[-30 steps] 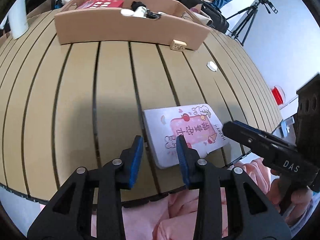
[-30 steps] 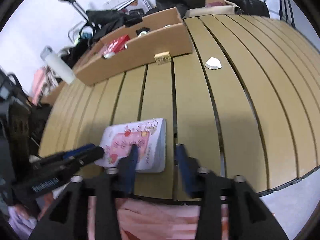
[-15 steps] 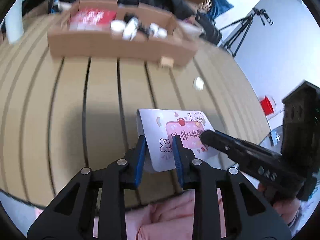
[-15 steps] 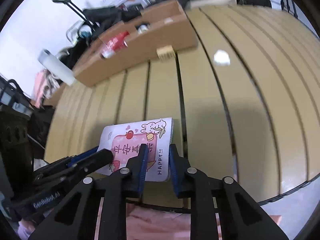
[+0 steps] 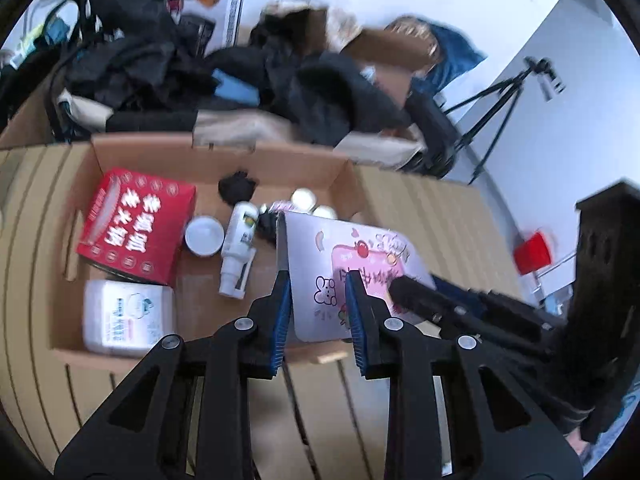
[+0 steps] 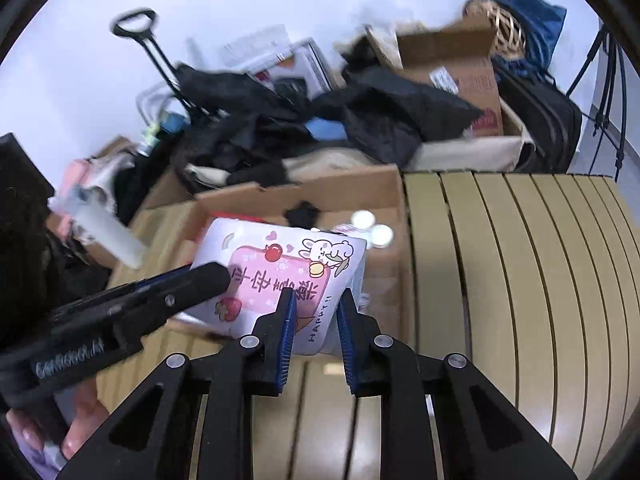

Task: Organize objects
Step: 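Carry the pink card box into the tray and open the right tool, then pull both tools back from the tray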

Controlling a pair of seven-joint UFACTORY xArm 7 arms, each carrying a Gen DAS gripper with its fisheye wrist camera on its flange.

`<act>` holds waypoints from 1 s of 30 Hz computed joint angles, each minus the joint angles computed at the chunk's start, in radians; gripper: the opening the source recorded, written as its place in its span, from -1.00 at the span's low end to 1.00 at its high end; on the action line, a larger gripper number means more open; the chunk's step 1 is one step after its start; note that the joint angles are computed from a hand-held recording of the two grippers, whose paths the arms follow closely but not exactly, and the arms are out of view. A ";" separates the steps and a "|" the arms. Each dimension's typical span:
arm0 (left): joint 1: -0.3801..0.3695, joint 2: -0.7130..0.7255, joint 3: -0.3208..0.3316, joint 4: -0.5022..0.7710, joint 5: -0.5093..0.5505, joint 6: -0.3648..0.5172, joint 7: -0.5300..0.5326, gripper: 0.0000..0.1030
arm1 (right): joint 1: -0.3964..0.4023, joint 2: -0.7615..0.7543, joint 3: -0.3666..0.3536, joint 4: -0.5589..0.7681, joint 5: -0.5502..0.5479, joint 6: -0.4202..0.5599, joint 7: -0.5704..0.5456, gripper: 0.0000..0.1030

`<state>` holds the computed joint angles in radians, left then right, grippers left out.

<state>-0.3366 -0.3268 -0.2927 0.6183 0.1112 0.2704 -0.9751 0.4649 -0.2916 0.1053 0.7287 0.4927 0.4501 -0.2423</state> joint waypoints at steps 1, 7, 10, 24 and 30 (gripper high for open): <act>-0.009 0.044 0.014 0.006 -0.011 -0.005 0.022 -0.55 | -0.012 0.042 0.005 0.018 -0.027 0.004 0.009 -0.56; -0.067 0.141 0.070 0.008 -0.109 -0.012 0.134 -0.55 | -0.094 0.158 0.056 0.055 -0.314 -0.007 0.168 -0.55; -0.030 0.070 0.028 0.006 -0.039 0.037 0.063 -0.55 | -0.096 0.119 0.039 0.042 -0.263 0.001 0.124 -0.55; 0.023 -0.319 -0.095 0.189 0.119 0.808 -0.078 0.59 | -0.079 -0.218 -0.016 0.074 -0.229 0.325 0.049 0.79; -0.028 -0.461 -0.174 0.196 0.078 0.968 -0.114 0.60 | -0.085 -0.397 -0.008 -0.006 -0.213 0.386 0.082 0.79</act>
<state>-0.3643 -0.7877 -0.4669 0.8147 0.1895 1.2385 -1.0889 0.3802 -0.6890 0.0975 0.7228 0.2800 0.8361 -0.1605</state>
